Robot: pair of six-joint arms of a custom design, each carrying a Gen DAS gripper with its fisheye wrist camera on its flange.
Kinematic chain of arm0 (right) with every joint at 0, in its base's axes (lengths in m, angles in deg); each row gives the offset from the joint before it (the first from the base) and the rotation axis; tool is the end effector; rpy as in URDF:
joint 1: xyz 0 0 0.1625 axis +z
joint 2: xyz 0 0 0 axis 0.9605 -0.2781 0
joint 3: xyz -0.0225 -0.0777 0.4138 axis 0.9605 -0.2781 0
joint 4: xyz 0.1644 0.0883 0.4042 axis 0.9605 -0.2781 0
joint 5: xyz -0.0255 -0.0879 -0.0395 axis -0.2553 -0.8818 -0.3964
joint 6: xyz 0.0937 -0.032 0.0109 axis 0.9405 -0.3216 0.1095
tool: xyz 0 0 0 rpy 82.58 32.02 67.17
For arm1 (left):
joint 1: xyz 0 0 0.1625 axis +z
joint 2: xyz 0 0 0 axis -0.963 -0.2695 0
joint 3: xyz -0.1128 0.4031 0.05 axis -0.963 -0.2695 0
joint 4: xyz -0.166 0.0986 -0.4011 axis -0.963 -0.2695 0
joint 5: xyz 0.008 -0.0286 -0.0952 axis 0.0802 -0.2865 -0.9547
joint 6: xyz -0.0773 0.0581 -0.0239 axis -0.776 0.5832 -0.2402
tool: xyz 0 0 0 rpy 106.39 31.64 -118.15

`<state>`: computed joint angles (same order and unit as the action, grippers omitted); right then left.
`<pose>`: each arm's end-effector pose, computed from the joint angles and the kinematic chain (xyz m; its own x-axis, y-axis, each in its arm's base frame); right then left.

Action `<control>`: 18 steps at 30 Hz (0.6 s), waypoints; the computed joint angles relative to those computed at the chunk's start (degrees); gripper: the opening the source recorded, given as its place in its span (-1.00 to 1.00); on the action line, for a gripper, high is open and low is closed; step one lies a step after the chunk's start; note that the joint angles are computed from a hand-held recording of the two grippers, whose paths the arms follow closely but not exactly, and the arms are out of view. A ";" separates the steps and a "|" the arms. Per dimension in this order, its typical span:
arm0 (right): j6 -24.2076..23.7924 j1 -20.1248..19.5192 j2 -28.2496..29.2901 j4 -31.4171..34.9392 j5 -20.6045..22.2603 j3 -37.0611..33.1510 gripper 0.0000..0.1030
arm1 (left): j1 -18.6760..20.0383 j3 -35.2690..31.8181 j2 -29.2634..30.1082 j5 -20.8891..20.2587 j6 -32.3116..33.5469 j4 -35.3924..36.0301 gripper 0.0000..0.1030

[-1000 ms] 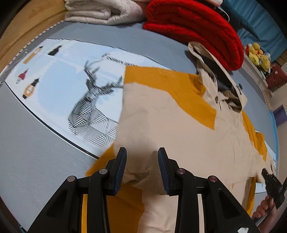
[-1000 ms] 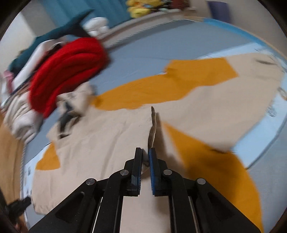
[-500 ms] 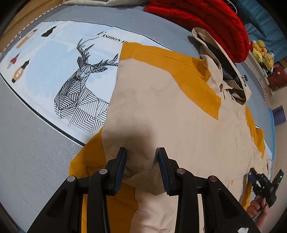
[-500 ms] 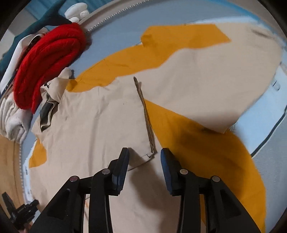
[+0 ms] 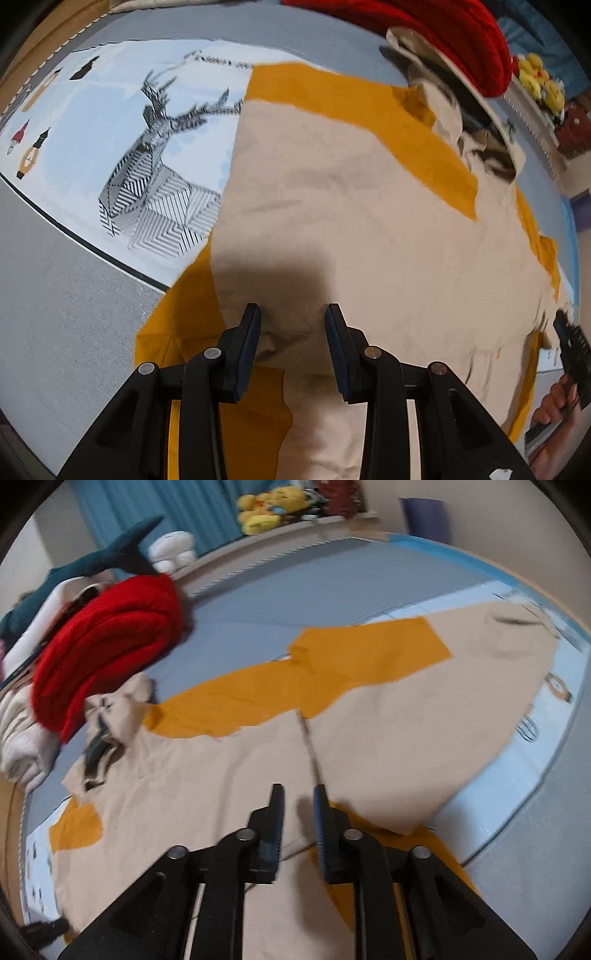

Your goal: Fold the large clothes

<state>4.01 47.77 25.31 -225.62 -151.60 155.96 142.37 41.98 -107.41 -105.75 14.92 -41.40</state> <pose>0.2986 -0.3859 0.0771 -0.8095 0.4503 0.3766 0.0150 0.6572 -0.7535 0.0499 -0.3965 0.4279 -0.8185 -0.1743 -0.5474 -0.0141 0.9587 -0.2842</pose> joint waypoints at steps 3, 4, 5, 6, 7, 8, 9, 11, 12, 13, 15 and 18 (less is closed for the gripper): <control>-1.21 -4.40 -0.93 6.29 11.47 -0.23 -0.26 | -0.01 0.22 0.50 0.57 -0.45 1.73 -0.38; 0.32 -5.53 -1.36 9.99 12.29 0.05 -0.26 | -0.75 0.38 0.23 1.33 -0.83 2.22 -0.38; 2.73 -5.77 -1.56 11.28 11.10 0.57 -0.26 | -1.57 0.58 -0.08 2.01 -1.21 2.45 -0.38; 4.28 -6.04 -2.40 10.18 11.69 1.60 -0.26 | -3.02 0.99 -0.79 3.16 -1.15 2.31 -0.38; 4.92 -6.22 -3.24 9.65 11.83 2.22 -0.26 | -3.96 1.23 -1.13 3.81 -1.03 2.25 -0.38; 4.67 -5.94 -3.65 10.36 10.76 2.13 -0.26 | -5.47 1.64 -1.67 4.92 -0.74 2.38 -0.37; 3.79 -5.11 -4.02 10.49 8.39 2.01 -0.26 | -6.45 1.95 -1.96 5.66 -0.73 2.57 -0.37; 3.00 -3.67 -4.51 10.84 4.41 1.89 -0.26 | -8.87 2.87 -2.77 7.73 -1.46 3.77 -0.37; 2.52 -3.26 -5.14 10.32 3.29 2.18 -0.26 | -9.65 3.27 -3.07 8.26 -1.71 4.28 -0.37; 2.12 -3.08 -5.97 9.70 2.74 2.68 -0.26 | -10.60 3.71 -3.39 8.77 -1.94 4.87 -0.36; 1.55 -2.60 -7.48 9.23 1.22 3.46 -0.26 | -11.98 4.36 -3.60 9.28 -2.50 5.44 -0.36; 0.80 -1.66 -8.95 9.47 -1.39 4.01 -0.26 | -13.83 4.97 -3.97 9.63 -3.49 6.50 -0.36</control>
<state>4.80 46.11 16.37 -216.15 -152.99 159.97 128.54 46.95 -111.38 -96.12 11.43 -34.90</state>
